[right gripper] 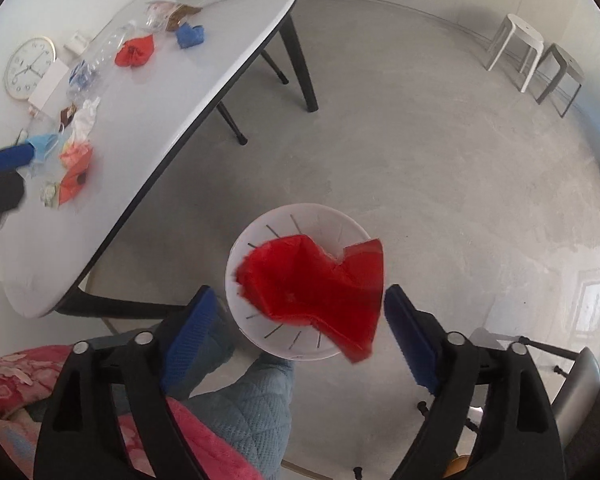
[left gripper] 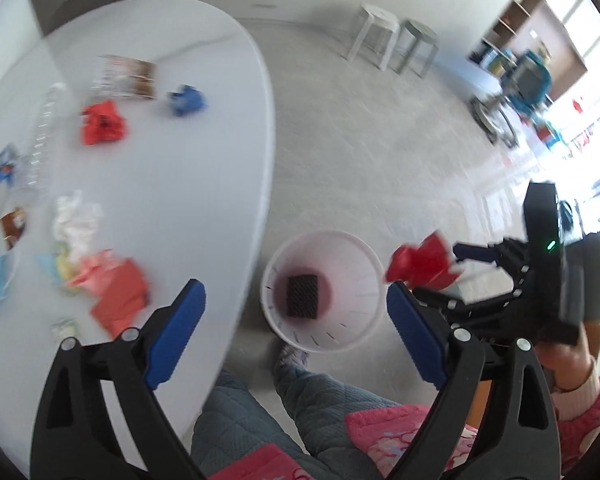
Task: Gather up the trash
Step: 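Open the left gripper to drop the mesh net into the wastebasket, then grasp the blue face mask with the left gripper while the right gripper grasps the white tissue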
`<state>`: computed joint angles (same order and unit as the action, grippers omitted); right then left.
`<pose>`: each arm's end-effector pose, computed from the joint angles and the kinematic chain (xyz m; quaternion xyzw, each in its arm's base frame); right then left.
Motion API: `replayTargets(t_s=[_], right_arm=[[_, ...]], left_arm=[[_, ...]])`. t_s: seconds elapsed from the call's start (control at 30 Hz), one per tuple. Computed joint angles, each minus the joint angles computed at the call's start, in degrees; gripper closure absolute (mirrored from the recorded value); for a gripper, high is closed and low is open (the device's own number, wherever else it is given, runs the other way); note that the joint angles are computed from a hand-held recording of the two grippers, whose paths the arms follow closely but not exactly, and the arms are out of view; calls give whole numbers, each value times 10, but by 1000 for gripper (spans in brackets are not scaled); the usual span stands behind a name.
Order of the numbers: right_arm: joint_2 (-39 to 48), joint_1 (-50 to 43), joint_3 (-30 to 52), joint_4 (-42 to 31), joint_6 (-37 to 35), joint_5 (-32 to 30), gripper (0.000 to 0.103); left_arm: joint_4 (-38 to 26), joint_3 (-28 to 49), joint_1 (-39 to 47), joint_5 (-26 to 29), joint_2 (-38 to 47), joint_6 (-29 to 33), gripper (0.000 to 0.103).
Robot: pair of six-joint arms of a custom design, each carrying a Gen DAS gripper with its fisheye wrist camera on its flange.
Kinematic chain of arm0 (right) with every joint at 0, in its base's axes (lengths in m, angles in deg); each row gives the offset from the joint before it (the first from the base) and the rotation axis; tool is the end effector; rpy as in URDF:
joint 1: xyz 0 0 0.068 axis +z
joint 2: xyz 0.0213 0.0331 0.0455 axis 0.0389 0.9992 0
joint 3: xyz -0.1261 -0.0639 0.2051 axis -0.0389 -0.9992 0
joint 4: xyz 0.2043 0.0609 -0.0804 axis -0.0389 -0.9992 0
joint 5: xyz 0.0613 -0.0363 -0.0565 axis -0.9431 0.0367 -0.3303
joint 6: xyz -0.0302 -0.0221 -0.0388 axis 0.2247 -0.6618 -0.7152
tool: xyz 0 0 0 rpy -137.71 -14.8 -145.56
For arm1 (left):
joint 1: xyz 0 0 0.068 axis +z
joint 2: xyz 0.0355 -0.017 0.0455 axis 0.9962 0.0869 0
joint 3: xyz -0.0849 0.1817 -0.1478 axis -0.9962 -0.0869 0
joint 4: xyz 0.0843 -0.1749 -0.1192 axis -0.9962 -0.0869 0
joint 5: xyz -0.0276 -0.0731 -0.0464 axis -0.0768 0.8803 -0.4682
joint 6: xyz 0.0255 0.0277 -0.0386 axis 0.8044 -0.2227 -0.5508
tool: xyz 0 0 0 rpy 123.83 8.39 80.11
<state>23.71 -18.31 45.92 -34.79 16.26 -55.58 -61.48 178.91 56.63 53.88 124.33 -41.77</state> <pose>0.2085 -0.0684 0.2451 -0.1182 0.9829 0.0887 0.1102 0.2156 -0.1182 0.3291 0.0952 0.9784 -0.0906 0.1596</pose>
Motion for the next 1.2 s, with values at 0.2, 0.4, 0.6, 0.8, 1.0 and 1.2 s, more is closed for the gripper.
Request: replayTargets(t_s=[0.2, 0.4, 0.6, 0.8, 1.0, 1.2], right_arm=[[10, 93, -31, 42, 49, 51, 2], [11, 157, 73, 9, 136, 11, 2], [50, 274, 204, -7, 230, 23, 2], [133, 397, 321, -13, 325, 30, 2], [247, 508, 455, -34, 384, 55, 2], [389, 565, 658, -101, 416, 73, 2]], left_arm=[[-38, -9, 109, -13, -53, 25, 12], [-46, -34, 282, 16, -86, 127, 12], [-47, -13, 468, 52, -66, 236, 12], [-18, 32, 623, 70, -8, 331, 12], [63, 57, 708, 45, 66, 433, 12], [106, 117, 746, 42, 189, 485, 12]])
